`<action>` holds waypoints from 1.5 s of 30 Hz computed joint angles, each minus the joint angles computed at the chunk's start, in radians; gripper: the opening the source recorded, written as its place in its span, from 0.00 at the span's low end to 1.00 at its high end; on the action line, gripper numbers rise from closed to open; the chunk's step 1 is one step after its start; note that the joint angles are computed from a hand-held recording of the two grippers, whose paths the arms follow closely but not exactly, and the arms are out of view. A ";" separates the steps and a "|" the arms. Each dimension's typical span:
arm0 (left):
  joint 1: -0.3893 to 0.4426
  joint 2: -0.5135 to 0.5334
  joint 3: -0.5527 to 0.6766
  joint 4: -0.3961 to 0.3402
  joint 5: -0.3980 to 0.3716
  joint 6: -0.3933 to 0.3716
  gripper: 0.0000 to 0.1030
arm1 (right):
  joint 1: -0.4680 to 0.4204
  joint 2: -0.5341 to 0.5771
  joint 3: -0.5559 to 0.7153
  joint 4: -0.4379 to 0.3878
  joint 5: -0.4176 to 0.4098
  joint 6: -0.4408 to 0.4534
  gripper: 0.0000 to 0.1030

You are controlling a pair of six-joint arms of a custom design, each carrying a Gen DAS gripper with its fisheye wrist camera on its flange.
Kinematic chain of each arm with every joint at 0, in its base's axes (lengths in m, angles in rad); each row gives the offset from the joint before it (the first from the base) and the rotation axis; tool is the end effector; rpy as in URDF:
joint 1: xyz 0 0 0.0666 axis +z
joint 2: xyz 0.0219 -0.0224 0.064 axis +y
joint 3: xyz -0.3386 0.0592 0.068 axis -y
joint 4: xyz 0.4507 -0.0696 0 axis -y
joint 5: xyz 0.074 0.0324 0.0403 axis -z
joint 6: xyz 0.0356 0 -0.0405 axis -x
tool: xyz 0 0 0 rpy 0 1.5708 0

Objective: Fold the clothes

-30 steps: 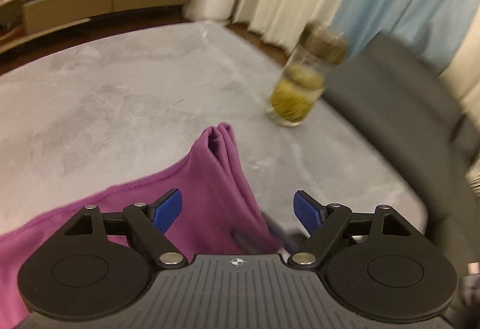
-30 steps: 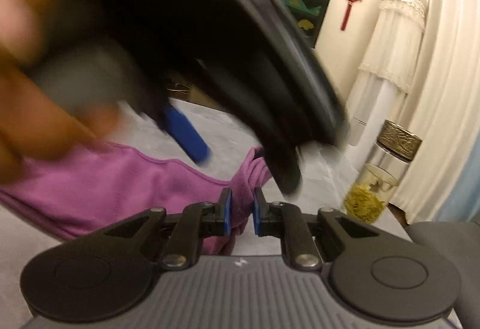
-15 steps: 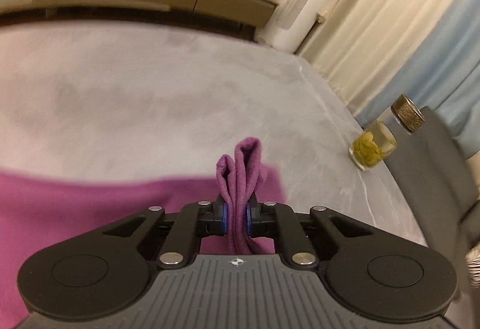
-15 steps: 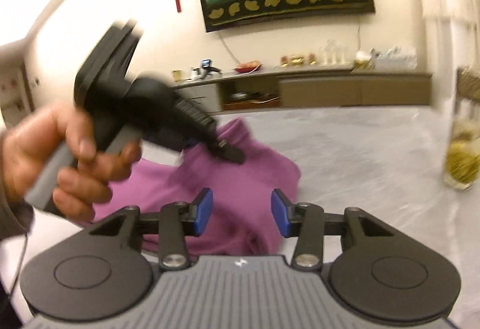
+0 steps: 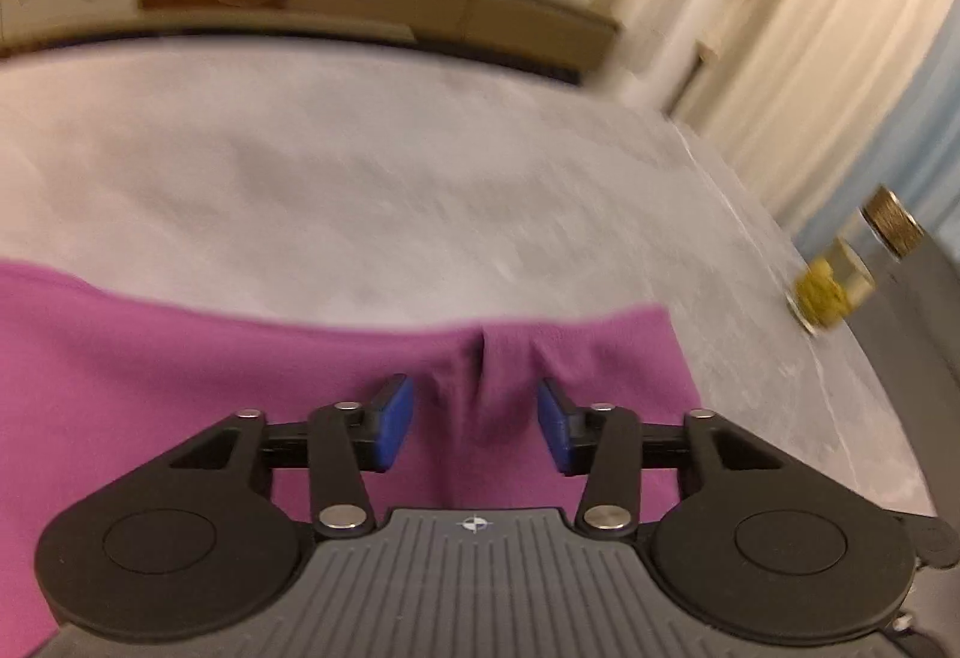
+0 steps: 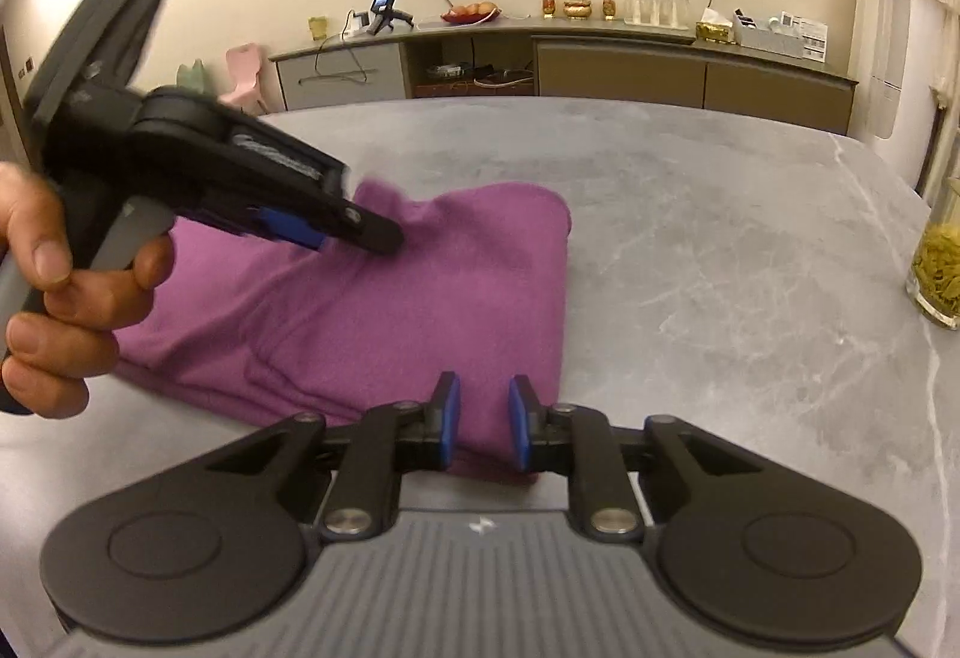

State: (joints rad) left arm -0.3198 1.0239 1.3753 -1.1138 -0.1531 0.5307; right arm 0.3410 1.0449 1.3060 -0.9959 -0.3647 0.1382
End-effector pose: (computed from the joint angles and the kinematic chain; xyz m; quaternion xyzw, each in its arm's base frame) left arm 0.3869 -0.1228 0.5348 -0.1264 0.9085 -0.0977 0.3862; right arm 0.3970 0.1539 0.5019 -0.2848 0.8556 0.2053 0.3804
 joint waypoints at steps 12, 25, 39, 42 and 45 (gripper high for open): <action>-0.076 0.188 0.193 -0.018 -0.001 -0.309 0.48 | 0.035 0.081 0.063 0.024 0.046 -0.163 0.20; -0.061 0.311 0.243 -0.043 0.017 -0.319 0.58 | 0.031 0.071 0.048 -0.006 0.059 -0.113 0.18; -0.082 -0.007 0.024 0.028 -0.048 -0.199 0.57 | 0.006 -0.072 -0.039 -0.005 0.089 -0.052 0.19; -0.108 -0.062 -0.058 -0.019 -0.024 -0.182 0.56 | 0.037 -0.052 -0.028 0.014 0.079 -0.048 0.19; -0.141 -0.085 -0.116 -0.017 -0.074 -0.180 0.56 | 0.078 -0.022 -0.003 -0.045 0.109 -0.008 0.19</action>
State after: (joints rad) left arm -0.4611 0.9384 1.2595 -1.1313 -0.2276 0.3512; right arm 0.4192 1.0231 1.3034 -1.0405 -0.2559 0.1303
